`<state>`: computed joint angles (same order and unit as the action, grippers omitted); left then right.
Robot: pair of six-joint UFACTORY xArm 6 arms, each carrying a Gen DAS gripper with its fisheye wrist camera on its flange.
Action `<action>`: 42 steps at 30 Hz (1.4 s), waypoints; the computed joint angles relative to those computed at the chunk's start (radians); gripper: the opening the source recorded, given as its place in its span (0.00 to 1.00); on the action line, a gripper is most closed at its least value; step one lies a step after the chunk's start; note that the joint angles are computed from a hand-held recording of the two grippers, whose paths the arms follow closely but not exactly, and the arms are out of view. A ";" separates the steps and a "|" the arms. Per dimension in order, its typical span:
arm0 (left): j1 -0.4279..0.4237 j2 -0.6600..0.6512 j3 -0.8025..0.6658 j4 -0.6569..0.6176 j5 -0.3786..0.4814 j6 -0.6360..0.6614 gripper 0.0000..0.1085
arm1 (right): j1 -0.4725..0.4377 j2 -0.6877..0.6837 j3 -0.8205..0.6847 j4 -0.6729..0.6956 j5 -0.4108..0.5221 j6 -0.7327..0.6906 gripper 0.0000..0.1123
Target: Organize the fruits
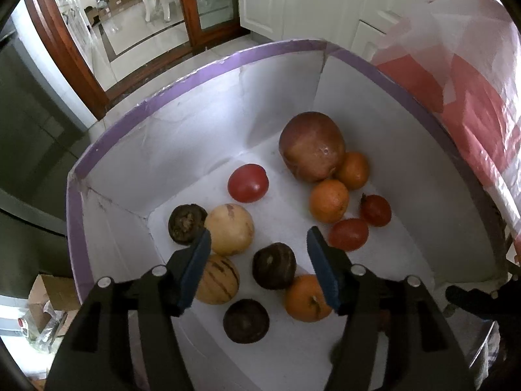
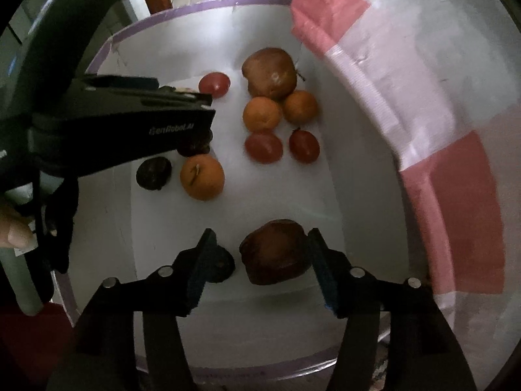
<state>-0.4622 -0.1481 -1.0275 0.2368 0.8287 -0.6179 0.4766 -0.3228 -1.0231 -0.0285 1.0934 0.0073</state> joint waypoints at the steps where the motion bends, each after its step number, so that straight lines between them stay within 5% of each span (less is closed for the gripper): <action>1: 0.001 0.001 0.000 -0.002 0.001 0.001 0.60 | 0.000 -0.004 0.000 -0.001 0.000 0.003 0.55; 11: 0.016 0.025 -0.018 -0.056 0.018 0.028 0.72 | 0.011 -0.030 0.012 -0.018 -0.007 0.003 0.69; 16: 0.056 -0.015 0.032 -0.184 -0.093 0.084 0.81 | 0.014 -0.035 0.001 -0.029 -0.023 -0.009 0.76; 20: 0.061 -0.092 0.087 -0.093 -0.237 0.021 0.93 | 0.024 -0.068 -0.007 -0.043 -0.036 -0.054 0.77; 23: 0.054 -0.150 0.084 0.138 -0.284 -0.114 0.93 | 0.021 -0.095 -0.018 -0.021 -0.042 -0.090 0.77; 26: 0.041 -0.189 0.044 0.341 -0.270 -0.219 0.93 | 0.000 -0.123 -0.039 0.069 -0.035 -0.127 0.77; 33: -0.027 -0.183 -0.112 0.353 0.011 -0.165 0.93 | -0.050 -0.210 -0.060 0.270 -0.071 -0.186 0.77; 35: -0.046 -0.179 -0.135 0.345 0.080 -0.164 0.93 | -0.040 -0.244 -0.046 0.252 -0.122 -0.173 0.77; 42: -0.048 -0.204 -0.069 0.184 0.096 -0.115 0.93 | 0.019 -0.300 0.003 0.064 -0.215 -0.053 0.77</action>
<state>-0.5100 -0.3523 -1.0966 0.4212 0.9243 -0.7326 0.4955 -0.6228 -1.0204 0.0351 0.8781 -0.0454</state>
